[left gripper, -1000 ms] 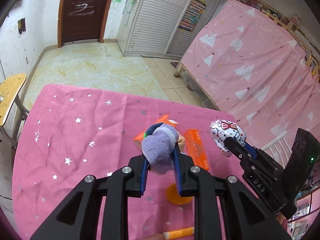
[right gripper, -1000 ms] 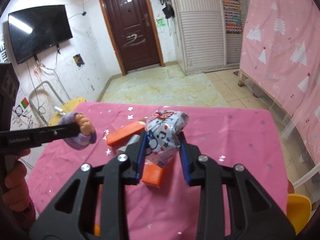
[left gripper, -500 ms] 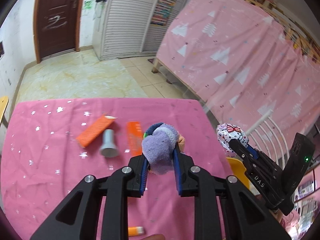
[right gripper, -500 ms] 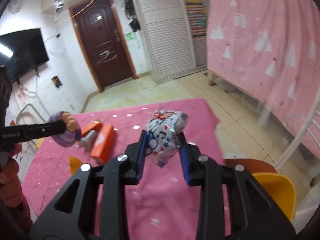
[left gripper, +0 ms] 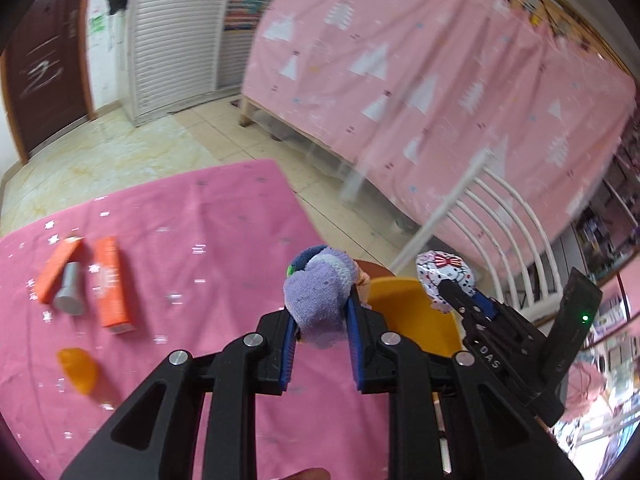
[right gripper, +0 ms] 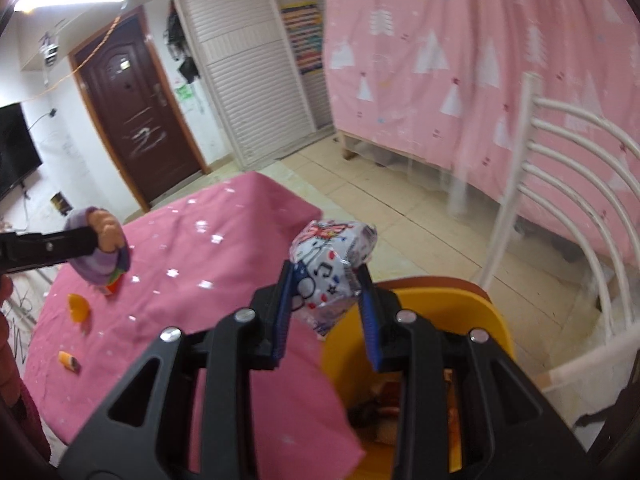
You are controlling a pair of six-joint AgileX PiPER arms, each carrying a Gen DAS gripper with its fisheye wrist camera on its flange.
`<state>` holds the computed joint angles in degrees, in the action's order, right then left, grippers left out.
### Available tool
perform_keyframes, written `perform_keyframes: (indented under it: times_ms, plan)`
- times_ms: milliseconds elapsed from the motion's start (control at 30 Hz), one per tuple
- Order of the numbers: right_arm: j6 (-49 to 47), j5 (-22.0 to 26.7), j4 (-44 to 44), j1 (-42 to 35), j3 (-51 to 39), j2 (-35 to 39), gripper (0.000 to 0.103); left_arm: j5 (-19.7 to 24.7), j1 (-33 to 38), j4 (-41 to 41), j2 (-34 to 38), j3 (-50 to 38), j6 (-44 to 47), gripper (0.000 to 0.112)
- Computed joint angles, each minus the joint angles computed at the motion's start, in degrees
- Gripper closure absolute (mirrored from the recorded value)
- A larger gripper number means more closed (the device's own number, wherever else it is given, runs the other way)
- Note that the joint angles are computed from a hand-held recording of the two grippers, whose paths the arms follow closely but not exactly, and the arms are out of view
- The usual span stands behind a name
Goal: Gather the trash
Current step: 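Carry the doll and Hello Kitty bag over the yellow bin and open both tools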
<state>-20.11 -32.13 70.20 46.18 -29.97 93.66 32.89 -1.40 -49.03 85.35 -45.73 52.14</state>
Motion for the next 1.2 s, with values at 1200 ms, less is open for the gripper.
perform_keyframes:
  times_ms: [1200]
  plan:
    - [13.97,-1.52,-9.54,-4.4,9.73,-1.59,0.056,-2.35,-18.01,-0.66,6.88,-3.71,-7.56,0.076]
